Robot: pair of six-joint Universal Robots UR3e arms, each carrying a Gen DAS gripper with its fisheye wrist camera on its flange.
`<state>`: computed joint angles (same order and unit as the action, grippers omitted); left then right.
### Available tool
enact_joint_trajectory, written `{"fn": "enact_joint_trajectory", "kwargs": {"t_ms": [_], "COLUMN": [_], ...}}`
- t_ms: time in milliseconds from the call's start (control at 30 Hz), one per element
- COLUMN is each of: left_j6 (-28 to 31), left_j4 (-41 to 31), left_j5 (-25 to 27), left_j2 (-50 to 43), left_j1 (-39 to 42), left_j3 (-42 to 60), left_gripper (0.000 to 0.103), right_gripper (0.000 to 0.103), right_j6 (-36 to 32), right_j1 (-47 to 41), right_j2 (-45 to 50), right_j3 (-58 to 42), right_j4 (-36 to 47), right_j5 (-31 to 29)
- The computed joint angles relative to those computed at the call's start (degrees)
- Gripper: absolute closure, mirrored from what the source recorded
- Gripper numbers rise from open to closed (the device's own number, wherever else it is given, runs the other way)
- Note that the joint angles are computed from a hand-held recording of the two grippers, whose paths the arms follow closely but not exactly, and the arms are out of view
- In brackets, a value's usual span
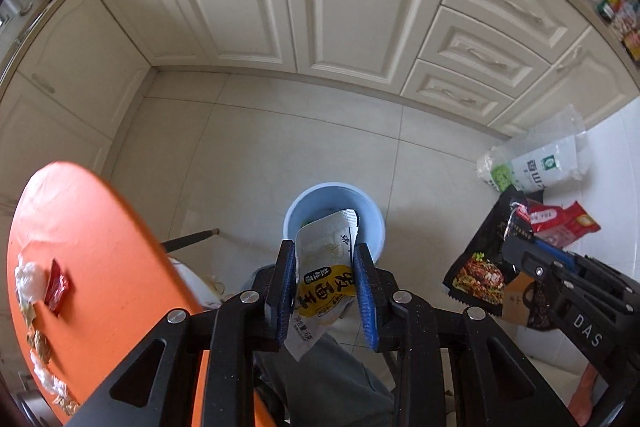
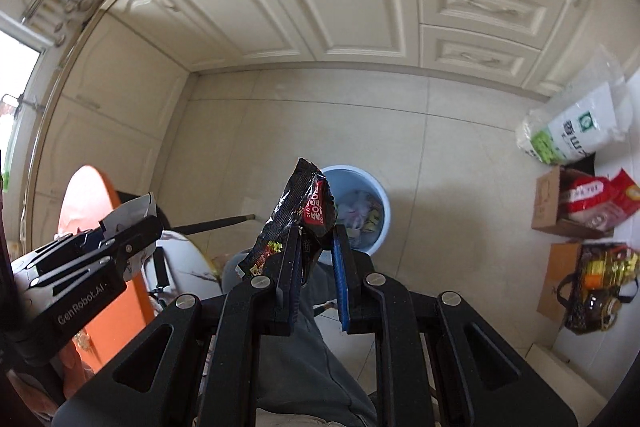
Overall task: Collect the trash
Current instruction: 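Carry both items over the blue wastebasket and open both tools, then move both open tools back toward the orange table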
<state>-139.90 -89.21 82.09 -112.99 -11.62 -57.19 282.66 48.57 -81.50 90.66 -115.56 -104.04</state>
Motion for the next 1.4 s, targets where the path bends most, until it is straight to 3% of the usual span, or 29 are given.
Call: {"fn": "enact_joint_trajectory", "kwargs": {"t_ms": [133, 367, 533, 567, 633, 667, 700, 833, 1133, 1400], "left_j6": [-2.3, -3.0, -4.7, -4.6, -4.2, -4.0, -3.8, -2.6, 0.4, 4.8], "left_j4": [8.6, 7.5, 7.3, 7.4, 6.7, 5.9, 5.6, 3.3, -0.5, -2.4], "left_j5": [2.8, 4.2, 4.3, 4.2, 4.1, 4.0, 3.8, 3.0, 1.5, -1.4], "left_j2": [-0.6, -3.9, -3.0, -1.8, -0.5, 0.1, 0.4, 1.8, 2.5, 8.0], "left_j1": [-2.8, -2.2, -1.2, -0.4, 1.2, 2.0, 2.7, 5.7, 8.2, 14.2], "left_j3": [-3.7, 0.2, 0.0, -1.2, -1.7, -1.4, -1.3, -0.3, 1.7, -0.6], "left_gripper": [0.046, 0.046, 0.046, 0.046, 0.046, 0.046, 0.046, 0.045, 0.045, 0.045], "right_gripper": [0.089, 0.089, 0.085, 0.082, 0.06, 0.038, 0.024, 0.022, 0.023, 0.022], "right_j6": [2.6, 2.6, -4.1, -6.5, -8.7, -9.1, -9.3, -10.0, -7.2, -7.0], "right_j1": [-0.1, -0.5, -2.8, -3.3, -3.6, -3.4, -2.9, -1.0, 0.0, 2.1], "right_j2": [-4.0, -5.7, -0.7, 0.7, 3.7, 5.2, 6.4, 10.8, 10.8, 15.6], "right_j3": [6.2, 12.0, 8.9, 7.2, 2.5, -0.2, -2.7, -13.1, -17.2, -30.9], "right_j4": [-1.9, -6.5, -11.3, -12.0, -10.2, -8.8, -7.3, 1.7, 7.8, 18.6], "right_j5": [0.9, 2.4, 4.4, 4.8, 5.0, 4.4, 3.3, 0.0, -0.2, -2.7]}}
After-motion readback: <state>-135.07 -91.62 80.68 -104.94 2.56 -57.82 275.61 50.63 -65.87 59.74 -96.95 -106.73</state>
